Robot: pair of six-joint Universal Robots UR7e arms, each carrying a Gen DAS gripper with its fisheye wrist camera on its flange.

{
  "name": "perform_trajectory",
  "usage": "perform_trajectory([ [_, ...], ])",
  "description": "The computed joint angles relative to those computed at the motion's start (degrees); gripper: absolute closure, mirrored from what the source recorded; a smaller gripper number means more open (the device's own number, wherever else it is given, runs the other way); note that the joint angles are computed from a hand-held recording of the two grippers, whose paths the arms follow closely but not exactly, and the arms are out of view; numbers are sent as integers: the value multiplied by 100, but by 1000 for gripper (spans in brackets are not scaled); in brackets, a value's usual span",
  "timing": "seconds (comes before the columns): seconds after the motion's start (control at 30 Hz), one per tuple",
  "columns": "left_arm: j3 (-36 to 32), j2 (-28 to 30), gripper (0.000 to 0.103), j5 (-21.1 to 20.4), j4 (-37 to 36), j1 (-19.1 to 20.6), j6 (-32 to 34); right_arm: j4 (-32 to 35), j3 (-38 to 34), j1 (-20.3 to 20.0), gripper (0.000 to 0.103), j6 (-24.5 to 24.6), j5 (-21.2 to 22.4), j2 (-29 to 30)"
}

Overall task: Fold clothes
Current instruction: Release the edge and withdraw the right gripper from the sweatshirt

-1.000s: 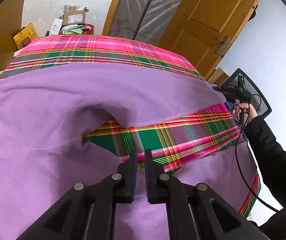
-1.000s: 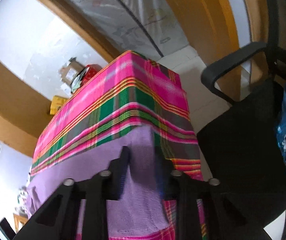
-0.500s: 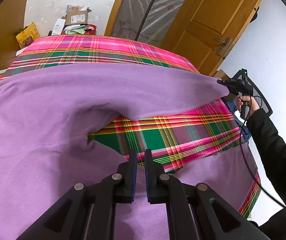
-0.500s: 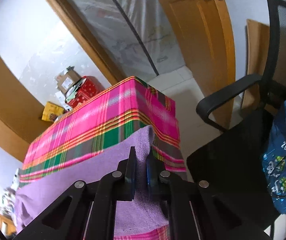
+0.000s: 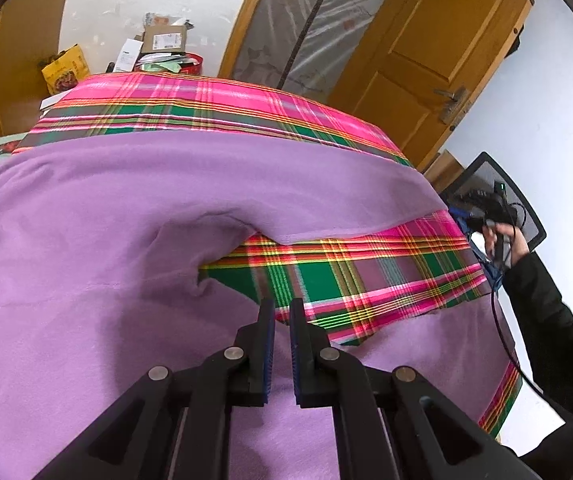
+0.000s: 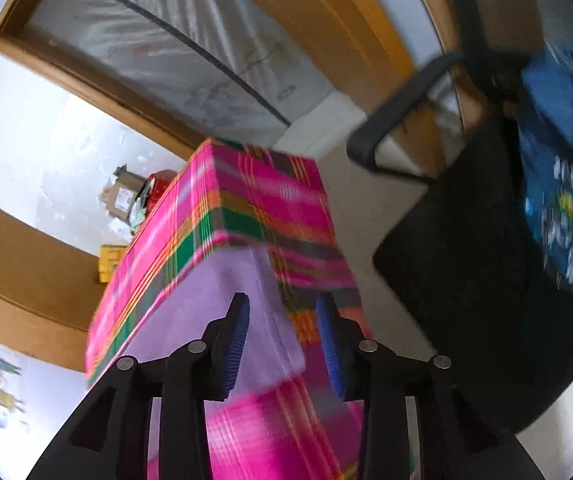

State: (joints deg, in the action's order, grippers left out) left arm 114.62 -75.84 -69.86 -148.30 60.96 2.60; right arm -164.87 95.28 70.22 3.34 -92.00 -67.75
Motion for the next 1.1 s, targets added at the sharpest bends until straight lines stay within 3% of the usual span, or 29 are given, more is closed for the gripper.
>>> perform_trajectory([
  [0.17,113,-178,97,134,9,22,-72,138,337,-205,64,286,787,-120],
  [0.2,156,-244,97,188,3,21,-100,116,346,-201,67,294,850,-105],
  [0.23,208,-321,97,245,-10,24,-128,76,343,-162,76,244,784,-89],
  [0.33,356,-563,97,452,-38,76,-255,-115,276,30,95,43,447,-9],
  [0.5,513,-953,97,802,-47,262,-501,-426,181,257,96,-43,-343,88],
  [0.63,594,-1218,97,1030,-104,384,-597,-606,107,463,92,59,-1540,193],
  [0.67,617,-1275,97,1074,-134,411,-615,-672,149,484,92,142,-1671,170],
  [0.73,658,-1378,96,1137,-192,451,-650,-869,322,535,82,203,-1728,58],
  [0.77,677,-1427,96,1165,-220,469,-666,-1137,481,613,79,51,-1706,-10],
  [0.83,690,-1456,93,1175,-287,475,-634,-1614,758,859,63,-419,-1603,-70],
  [0.97,561,-1237,85,1070,-352,394,-464,-1801,1227,1474,63,-1384,-1276,-95],
  [1.1,303,-684,82,921,-510,200,85,-1510,1477,2139,63,-2022,-1311,219],
])
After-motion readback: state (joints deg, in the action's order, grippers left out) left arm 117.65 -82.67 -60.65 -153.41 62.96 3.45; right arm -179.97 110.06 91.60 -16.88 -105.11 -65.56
